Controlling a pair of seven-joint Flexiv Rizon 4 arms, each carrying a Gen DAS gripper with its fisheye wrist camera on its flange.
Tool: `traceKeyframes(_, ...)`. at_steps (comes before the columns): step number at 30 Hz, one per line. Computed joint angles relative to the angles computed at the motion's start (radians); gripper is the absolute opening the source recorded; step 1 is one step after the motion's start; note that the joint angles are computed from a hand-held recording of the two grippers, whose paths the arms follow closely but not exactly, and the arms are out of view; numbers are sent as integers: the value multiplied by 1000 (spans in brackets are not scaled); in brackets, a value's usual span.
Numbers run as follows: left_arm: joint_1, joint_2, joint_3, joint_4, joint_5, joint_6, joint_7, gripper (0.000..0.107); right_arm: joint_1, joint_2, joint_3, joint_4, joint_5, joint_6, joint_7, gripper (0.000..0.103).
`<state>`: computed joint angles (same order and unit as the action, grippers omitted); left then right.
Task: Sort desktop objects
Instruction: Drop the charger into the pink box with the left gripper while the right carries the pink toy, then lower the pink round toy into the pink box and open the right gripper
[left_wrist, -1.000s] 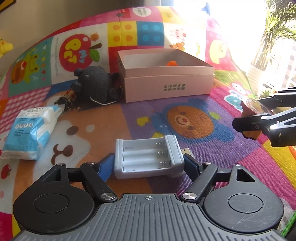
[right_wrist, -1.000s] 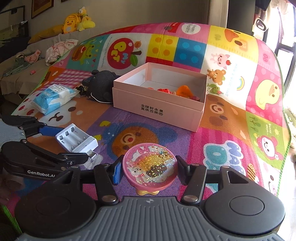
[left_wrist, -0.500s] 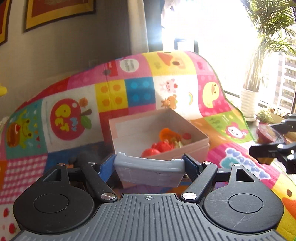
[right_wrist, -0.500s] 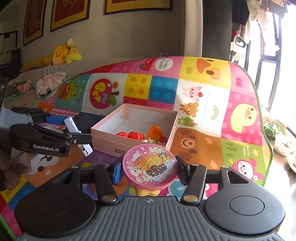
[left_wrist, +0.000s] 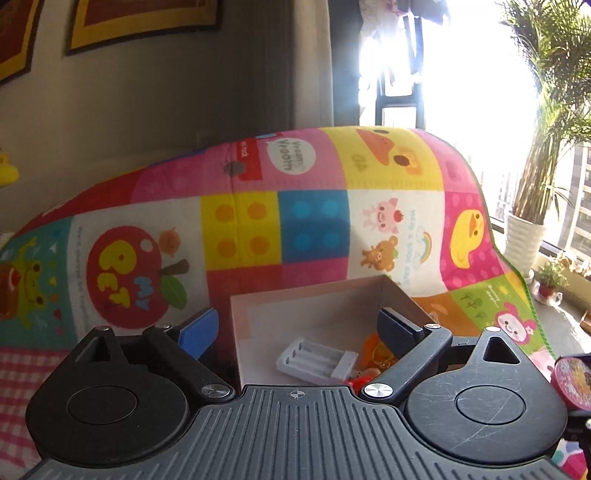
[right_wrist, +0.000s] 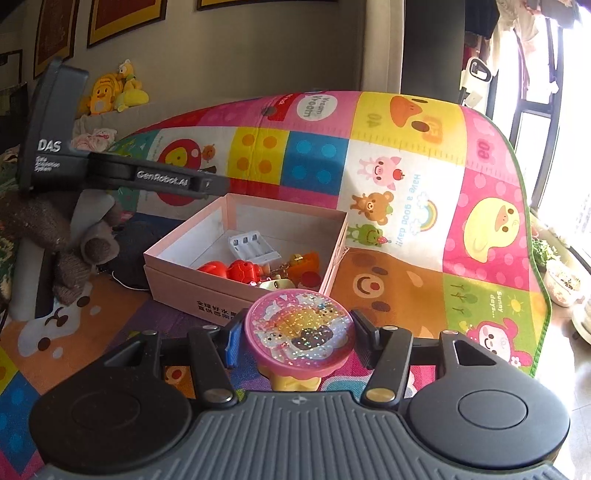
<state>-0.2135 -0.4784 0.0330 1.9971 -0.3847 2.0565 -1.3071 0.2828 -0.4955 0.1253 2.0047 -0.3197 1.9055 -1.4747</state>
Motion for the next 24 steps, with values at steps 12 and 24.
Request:
traceKeyframes(12, 185, 126, -100, 379, 285, 108, -288, 99, 119, -223, -64, -487, -48, -316, 119, 56)
traceKeyframes(24, 319, 127, -130, 412, 473, 126, -480, 101, 149, -296, -67, -668, -59, -465, 174, 71)
